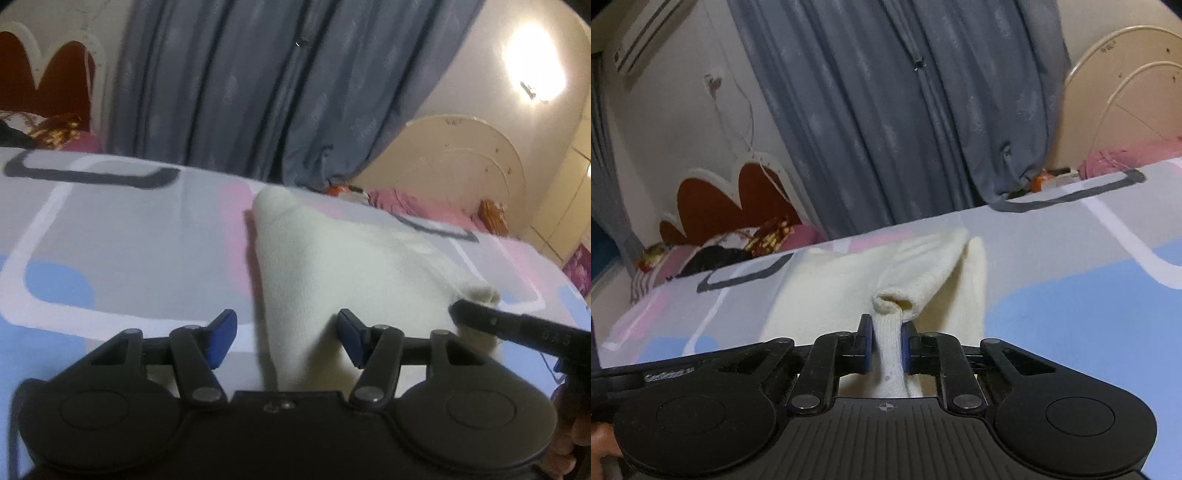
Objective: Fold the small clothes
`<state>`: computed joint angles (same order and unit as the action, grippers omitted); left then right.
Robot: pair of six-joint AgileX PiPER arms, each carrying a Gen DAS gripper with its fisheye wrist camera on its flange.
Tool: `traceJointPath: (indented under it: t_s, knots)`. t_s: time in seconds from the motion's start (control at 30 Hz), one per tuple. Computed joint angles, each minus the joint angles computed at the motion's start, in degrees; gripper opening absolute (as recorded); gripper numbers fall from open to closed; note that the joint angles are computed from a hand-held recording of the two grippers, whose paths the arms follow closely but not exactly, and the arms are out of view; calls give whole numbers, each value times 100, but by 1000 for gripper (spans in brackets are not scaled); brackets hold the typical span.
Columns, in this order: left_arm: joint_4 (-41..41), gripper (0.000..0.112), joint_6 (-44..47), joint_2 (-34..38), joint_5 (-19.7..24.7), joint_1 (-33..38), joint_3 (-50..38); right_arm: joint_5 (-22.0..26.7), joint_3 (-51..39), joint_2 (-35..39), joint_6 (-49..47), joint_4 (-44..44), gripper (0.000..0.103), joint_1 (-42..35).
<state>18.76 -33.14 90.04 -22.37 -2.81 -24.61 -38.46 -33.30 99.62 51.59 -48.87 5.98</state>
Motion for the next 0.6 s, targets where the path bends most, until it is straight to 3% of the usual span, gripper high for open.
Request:
traceJointPath:
  t_s: [0.1,0.23,0.33,0.37,0.4,0.47,0.6]
  knots:
    - [-407,60,379,174,46,-181,-75,12,-127,387,450,-390,14,-254]
    - [-185,64,235,169,121,-87,-102,-159,-205,474,771,-810,14,-456]
    - [147,56,-95,-323,270,-22,-61,-62,-197,282,956,-1109,17,-554]
    - [446,56,-343,-525,-4,100,40,-31,-65,79,870,-962,22,-640]
    - [801,56,-640,-591,-184,193,36,-55,97,-103,556,-587,32,-626]
    - [1419,56,-1094,-482,-307,231,-261,-235,259,-328,88,-175,33,-746]
    - [2644,60,-2298,426,-282,166,-1272,236,-402,-60,108,-256,32,-279]
